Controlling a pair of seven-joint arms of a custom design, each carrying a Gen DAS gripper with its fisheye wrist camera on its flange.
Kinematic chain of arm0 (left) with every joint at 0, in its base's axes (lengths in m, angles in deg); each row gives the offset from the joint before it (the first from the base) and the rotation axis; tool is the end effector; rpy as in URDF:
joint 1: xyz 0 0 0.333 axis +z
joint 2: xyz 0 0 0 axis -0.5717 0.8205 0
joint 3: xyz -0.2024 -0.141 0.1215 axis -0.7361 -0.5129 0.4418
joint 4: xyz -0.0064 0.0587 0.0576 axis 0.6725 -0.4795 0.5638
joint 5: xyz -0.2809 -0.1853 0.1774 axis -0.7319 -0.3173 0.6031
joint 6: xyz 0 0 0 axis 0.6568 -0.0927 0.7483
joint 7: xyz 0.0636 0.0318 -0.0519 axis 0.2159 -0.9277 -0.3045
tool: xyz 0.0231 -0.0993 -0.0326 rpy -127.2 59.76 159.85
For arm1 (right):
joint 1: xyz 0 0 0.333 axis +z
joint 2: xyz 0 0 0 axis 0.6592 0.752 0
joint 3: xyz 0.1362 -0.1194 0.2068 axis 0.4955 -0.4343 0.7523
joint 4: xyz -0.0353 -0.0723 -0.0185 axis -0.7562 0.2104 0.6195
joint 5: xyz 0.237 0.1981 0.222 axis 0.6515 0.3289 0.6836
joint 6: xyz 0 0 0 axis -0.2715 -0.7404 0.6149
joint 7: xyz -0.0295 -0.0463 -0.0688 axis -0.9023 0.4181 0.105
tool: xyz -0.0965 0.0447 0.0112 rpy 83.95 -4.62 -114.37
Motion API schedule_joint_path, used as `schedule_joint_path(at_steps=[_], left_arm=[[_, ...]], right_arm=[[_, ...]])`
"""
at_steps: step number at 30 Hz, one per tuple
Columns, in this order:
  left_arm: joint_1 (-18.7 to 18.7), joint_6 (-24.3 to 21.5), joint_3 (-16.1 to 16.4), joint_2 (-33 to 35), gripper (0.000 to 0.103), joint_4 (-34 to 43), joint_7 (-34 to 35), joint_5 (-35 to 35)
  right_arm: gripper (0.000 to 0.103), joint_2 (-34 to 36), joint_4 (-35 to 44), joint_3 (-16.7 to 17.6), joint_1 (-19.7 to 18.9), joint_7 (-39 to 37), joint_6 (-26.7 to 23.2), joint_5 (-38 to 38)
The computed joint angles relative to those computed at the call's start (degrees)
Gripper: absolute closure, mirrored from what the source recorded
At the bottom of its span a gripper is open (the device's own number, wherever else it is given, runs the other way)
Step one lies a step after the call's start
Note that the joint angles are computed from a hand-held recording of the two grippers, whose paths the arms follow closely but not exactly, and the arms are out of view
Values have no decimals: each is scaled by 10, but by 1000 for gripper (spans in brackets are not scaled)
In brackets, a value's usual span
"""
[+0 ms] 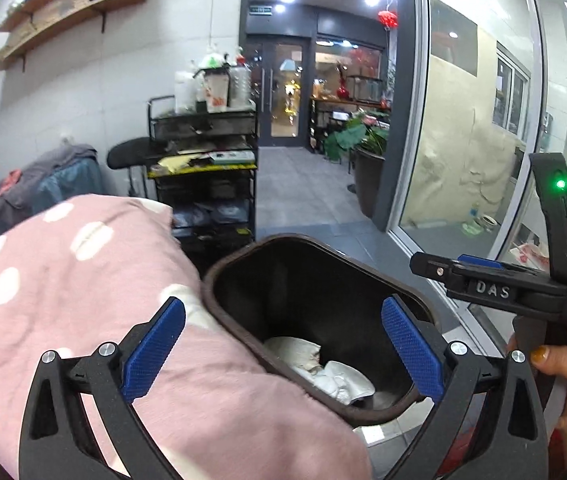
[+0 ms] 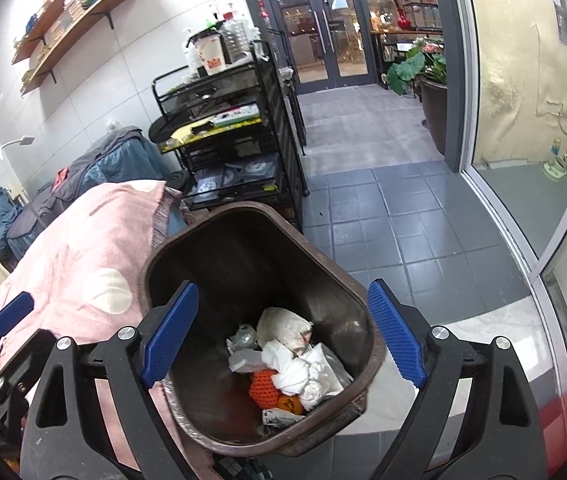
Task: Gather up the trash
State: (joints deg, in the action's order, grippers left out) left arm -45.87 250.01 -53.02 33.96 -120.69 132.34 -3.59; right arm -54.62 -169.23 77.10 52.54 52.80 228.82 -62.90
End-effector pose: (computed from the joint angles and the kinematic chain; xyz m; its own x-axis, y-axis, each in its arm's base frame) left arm 0.3978 -0.2267 0.5960 -0.1854 -0.9822 0.0315 -0.5116 0.0691 -0.8565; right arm 0.5048 0.1707 0.5723 0.0879 -0.9629 -0.2550 -0.6632 0.1345 -0.7362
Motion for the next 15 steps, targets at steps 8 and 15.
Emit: schedule_joint_path(at_steps=[8,15], left_arm=[[-10,7,21,-100,6,-74,-11,-28],[46,-19,-7,-223,6,-146,-83,-10]], right_arm=[[13,-19,-16,22,17,-11,37,-16],[11,-42,-45,62,18,-3,87,-51]])
